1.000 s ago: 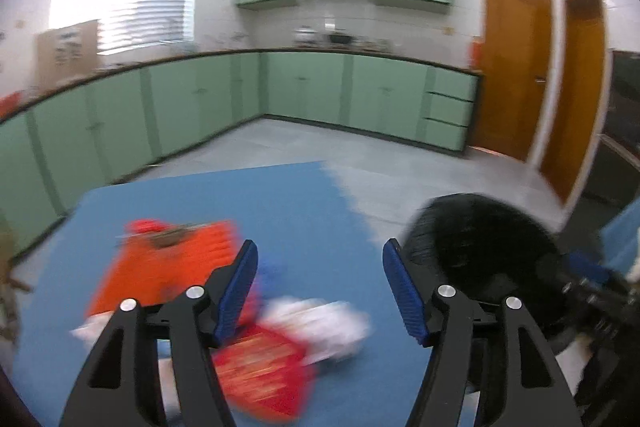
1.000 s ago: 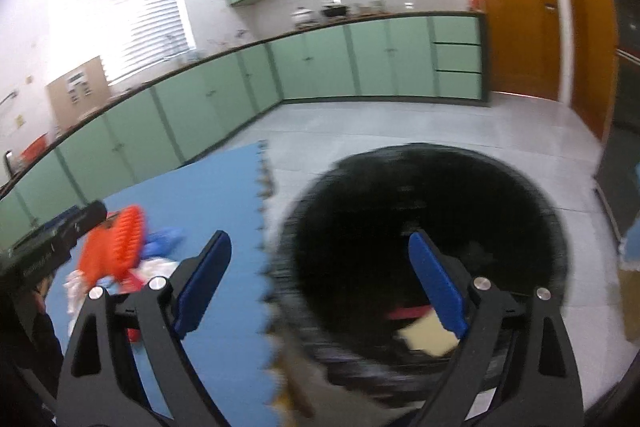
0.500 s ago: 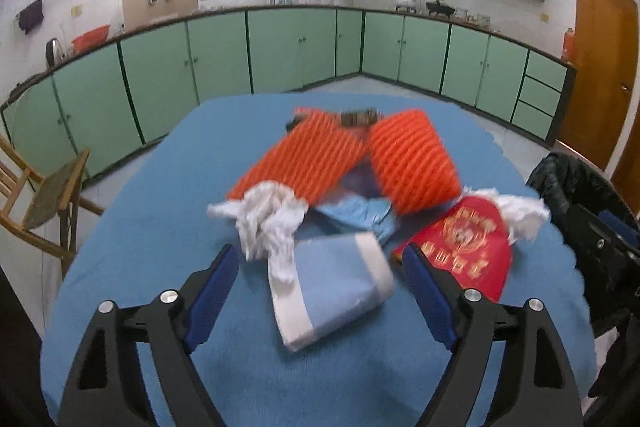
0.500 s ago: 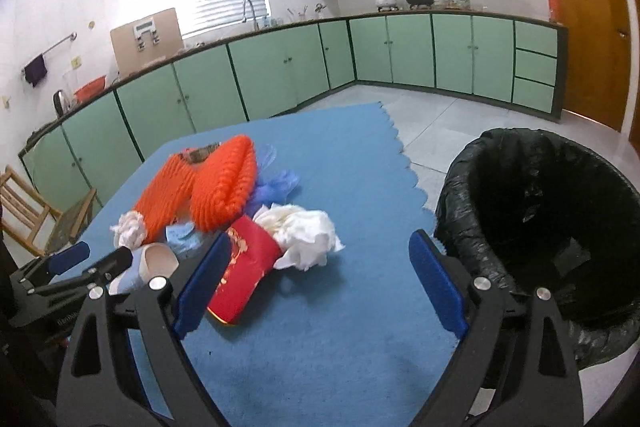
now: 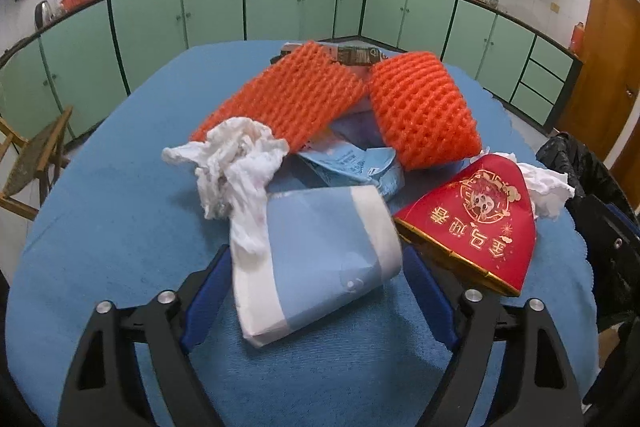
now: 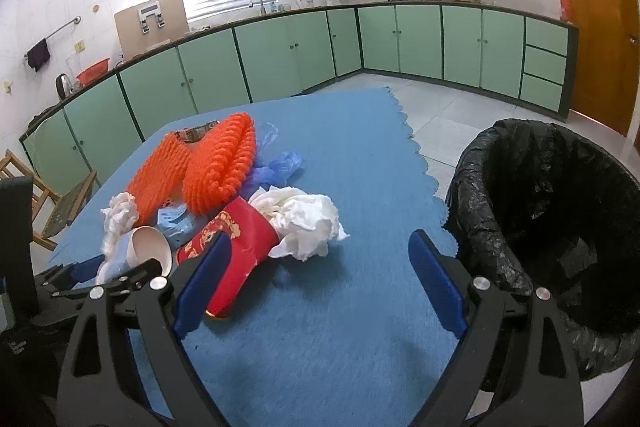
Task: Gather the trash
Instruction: 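Grasp the blue-white paper cup with the left tool while the right tool grasps white tissue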
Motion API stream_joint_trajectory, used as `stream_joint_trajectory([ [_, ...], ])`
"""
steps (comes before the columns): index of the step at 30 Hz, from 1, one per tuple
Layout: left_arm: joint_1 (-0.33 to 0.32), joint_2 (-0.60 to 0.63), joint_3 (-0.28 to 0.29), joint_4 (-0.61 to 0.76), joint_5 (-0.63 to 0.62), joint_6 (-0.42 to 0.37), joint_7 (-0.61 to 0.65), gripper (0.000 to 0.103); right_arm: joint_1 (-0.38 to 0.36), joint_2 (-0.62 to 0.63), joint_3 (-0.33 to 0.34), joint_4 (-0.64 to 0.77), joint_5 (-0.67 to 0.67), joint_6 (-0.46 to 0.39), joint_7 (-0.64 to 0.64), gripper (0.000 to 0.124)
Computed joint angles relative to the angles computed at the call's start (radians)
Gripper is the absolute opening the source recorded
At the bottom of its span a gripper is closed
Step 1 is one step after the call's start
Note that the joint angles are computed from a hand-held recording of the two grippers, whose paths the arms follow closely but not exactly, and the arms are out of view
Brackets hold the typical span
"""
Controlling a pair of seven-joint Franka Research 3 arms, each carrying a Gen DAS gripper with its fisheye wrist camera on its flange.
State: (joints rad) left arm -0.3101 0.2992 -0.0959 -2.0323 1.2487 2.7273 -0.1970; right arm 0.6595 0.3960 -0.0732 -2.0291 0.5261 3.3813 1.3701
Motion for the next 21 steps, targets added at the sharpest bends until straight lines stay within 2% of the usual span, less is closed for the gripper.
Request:
stream_joint_trajectory([
  [2, 0.002, -0.002, 0.003, -0.003, 0.008, 0.015, -0.01, 0.077, -0.047, 0.006, 0.041, 0.013, -0.017, -0.013, 0.01, 0.081],
  [6, -0.01, -0.016, 0.005, -0.006, 0.053, -0.008, -0.044, 0.076, -0.096, 0.026, 0.074, 0.049, -0.048, -0.053, 0.043, 0.071],
  [9, -0.011, -0.028, -0.003, -0.003, 0.086, -0.026, -0.063, 0.076, -0.118, 0.043, 0.085, 0.08, -0.082, -0.094, 0.065, 0.058],
  [10, -0.01, -0.031, -0.007, -0.002, 0.093, -0.028, -0.066, 0.076, -0.155, 0.05, 0.12, 0.094, -0.103, -0.118, 0.061, 0.055],
  [12, -0.005, -0.032, -0.012, 0.004, 0.103, -0.026, -0.066, 0.076, -0.232, 0.061, 0.198, 0.112, -0.131, -0.15, 0.05, 0.039],
  [13, -0.004, -0.034, -0.014, 0.005, 0.111, -0.025, -0.073, 0.076, -0.291, 0.069, 0.262, 0.123, -0.139, -0.175, 0.033, 0.034],
  [14, -0.004, -0.036, -0.016, 0.007, 0.117, -0.025, -0.077, 0.076, -0.343, 0.076, 0.319, 0.128, -0.139, -0.186, 0.011, 0.023],
  [15, -0.004, -0.039, -0.017, 0.008, 0.128, -0.025, -0.082, 0.076, -0.363, 0.078, 0.342, 0.13, -0.139, -0.192, -0.001, 0.017],
  [17, -0.003, -0.04, -0.021, 0.014, 0.143, -0.021, -0.086, 0.076, -0.364, 0.073, 0.346, 0.122, -0.14, -0.186, -0.012, 0.007],
  [21, -0.006, -0.049, -0.029, 0.021, 0.178, -0.026, -0.103, 0.076, -0.359, 0.045, 0.344, 0.089, -0.138, -0.139, -0.01, 0.005],
])
